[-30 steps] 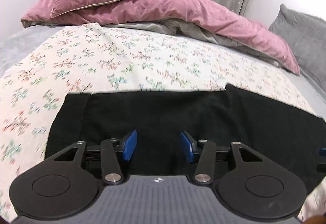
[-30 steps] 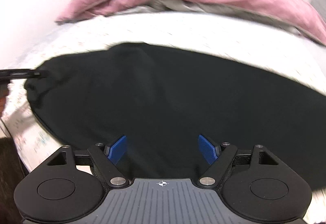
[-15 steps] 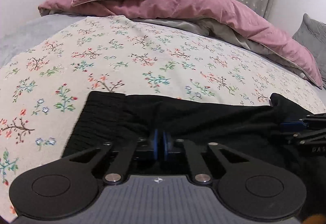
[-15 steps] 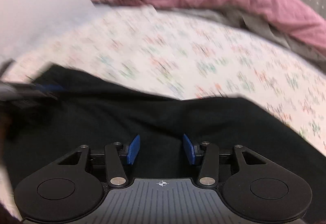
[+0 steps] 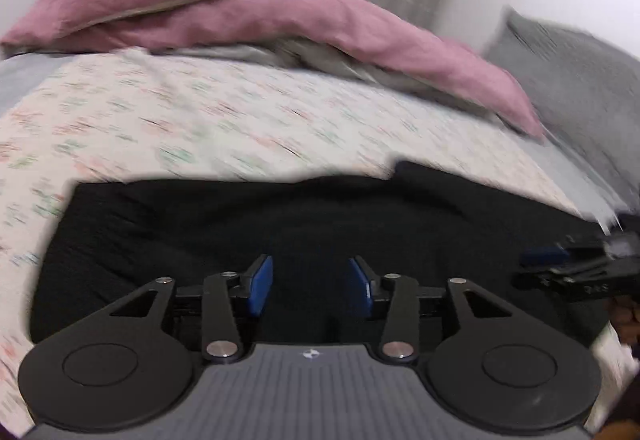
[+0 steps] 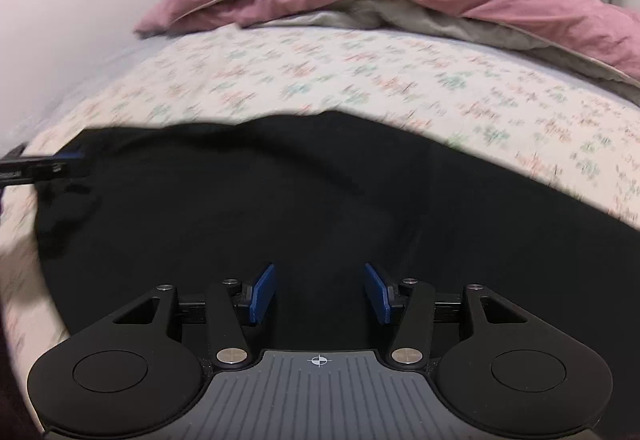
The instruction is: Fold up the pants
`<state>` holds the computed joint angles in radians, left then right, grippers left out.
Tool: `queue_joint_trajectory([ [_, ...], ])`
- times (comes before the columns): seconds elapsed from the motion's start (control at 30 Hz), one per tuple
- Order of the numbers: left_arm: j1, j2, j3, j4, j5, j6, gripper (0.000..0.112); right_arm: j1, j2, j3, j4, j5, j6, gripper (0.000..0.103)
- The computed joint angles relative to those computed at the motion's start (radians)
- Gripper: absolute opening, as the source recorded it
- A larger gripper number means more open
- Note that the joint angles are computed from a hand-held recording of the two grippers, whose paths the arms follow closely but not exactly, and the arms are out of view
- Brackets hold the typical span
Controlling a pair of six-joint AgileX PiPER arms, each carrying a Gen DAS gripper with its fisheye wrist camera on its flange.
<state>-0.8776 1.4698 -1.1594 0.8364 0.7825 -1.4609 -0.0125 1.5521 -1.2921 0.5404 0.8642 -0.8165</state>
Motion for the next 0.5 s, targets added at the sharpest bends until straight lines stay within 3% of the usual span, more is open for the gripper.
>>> queue_joint_trajectory([
  [0.17, -0.123, 0.073, -0.049, -0.092, 0.109, 0.089, 0.068, -0.06, -0.181, 0.246, -0.015, -0.07, -0.143, 0.051],
  [0.37, -0.192, 0.09, -0.133, -0.178, 0.256, 0.137, 0.069, -0.342, -0.299, 0.327, 0.058, 0.06, -0.321, 0.053],
  [0.5, -0.256, 0.127, -0.218, -0.133, 0.321, 0.069, 0.083, -0.57, -0.291, 0.285, 0.133, 0.167, -0.366, 0.06],
])
